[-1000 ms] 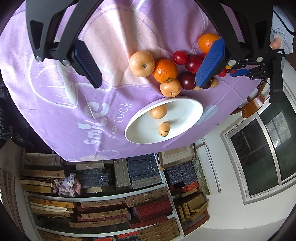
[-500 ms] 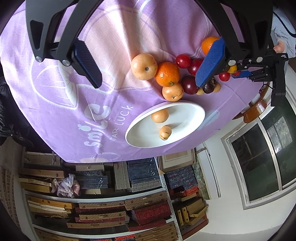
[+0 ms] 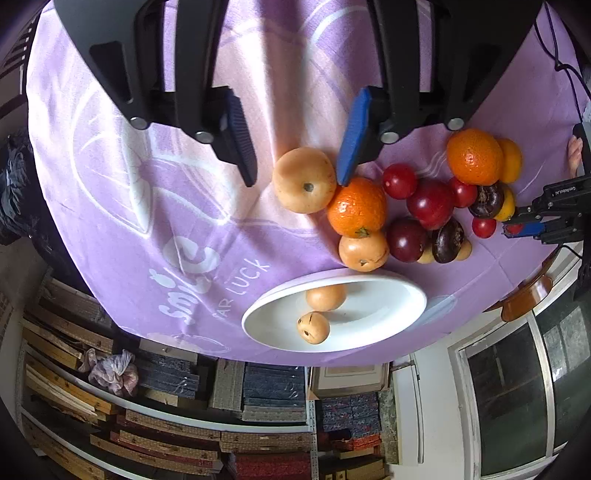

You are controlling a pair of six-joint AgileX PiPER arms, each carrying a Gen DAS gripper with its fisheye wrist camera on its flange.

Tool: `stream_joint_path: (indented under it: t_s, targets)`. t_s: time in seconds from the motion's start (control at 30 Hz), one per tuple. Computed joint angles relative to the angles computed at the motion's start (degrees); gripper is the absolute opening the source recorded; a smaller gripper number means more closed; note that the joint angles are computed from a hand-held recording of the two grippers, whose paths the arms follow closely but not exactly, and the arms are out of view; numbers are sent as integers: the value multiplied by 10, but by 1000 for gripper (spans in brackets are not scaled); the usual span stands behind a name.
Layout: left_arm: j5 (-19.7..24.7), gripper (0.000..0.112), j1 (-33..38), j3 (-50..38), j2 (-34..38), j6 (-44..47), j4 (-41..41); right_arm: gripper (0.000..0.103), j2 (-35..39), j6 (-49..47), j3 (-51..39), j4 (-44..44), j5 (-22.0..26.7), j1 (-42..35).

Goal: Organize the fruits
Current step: 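Grasp a red tomato with the left tool while the right tool grasps a tan pear, then lift tomato and pear over the white plate and open both tools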

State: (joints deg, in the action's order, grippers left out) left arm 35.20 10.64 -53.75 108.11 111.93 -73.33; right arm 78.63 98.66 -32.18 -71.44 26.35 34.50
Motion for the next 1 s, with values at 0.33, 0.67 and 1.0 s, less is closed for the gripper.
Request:
stream_joint_path:
  t_s: [0.33,0.67,1.0]
  targets:
    - [5,31,0,-5,5,-9,11,45,102,-99,-71,52,37,-8]
    - [48,31,11,-37,20,-64,47,41,12,4,-16,-21,1,-49]
    - [-14,31,-107,-176,6,-221,59,41,34,-165,-191,82,-32,-107]
